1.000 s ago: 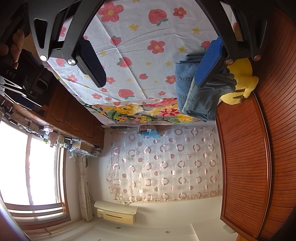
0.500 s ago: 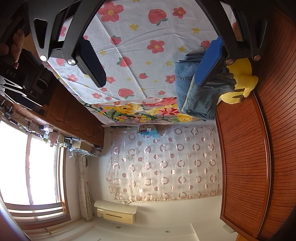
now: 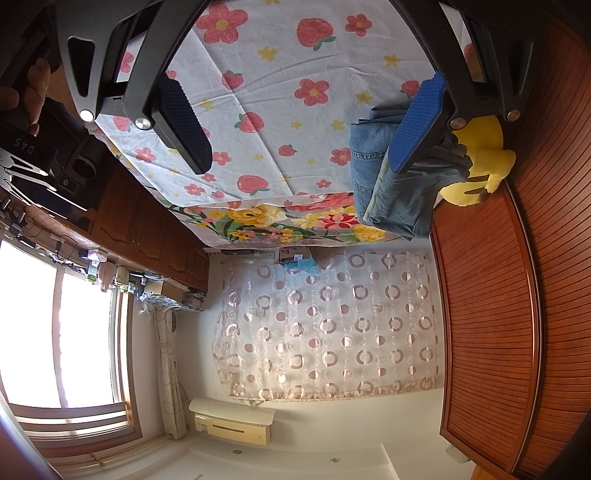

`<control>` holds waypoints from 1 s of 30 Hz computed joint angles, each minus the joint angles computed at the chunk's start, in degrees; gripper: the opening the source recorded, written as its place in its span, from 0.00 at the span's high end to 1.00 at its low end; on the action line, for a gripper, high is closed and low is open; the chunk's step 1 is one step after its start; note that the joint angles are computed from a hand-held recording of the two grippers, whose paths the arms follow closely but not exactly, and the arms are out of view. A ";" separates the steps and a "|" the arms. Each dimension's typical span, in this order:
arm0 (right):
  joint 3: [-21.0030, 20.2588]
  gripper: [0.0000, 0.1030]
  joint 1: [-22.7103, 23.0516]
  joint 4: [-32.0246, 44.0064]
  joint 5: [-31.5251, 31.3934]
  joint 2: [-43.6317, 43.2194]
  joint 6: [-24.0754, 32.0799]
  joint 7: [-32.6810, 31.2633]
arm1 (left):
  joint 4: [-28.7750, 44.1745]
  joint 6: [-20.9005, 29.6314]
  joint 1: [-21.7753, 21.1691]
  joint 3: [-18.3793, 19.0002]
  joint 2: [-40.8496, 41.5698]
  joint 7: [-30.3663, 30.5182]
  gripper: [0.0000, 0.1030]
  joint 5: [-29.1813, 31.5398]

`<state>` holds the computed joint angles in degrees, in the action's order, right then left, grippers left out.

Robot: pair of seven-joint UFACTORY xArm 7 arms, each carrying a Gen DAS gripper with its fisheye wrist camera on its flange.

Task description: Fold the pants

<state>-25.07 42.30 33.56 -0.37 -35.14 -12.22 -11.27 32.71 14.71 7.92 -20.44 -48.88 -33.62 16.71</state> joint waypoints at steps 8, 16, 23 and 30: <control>-0.42 0.24 0.41 0.02 0.03 -0.29 0.29 -0.27 | 0.01 0.18 -0.17 0.09 -0.01 -0.05 0.06 0.07; -0.53 0.24 0.50 -0.02 0.37 -0.46 0.49 -0.64 | -0.18 0.09 -0.26 0.21 -0.09 -0.02 0.06 0.12; -0.48 0.24 0.51 -0.01 0.66 -0.46 0.53 -0.87 | -0.04 0.16 -0.24 0.15 -0.01 -0.11 0.06 0.08; -0.55 0.24 0.62 0.02 0.77 -0.52 0.62 -1.00 | -0.03 0.24 -0.42 0.26 0.02 0.05 0.06 0.04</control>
<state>-25.62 42.91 33.58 0.40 -35.66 -11.60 -12.27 32.68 14.95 7.50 -20.18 -48.86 -33.58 16.75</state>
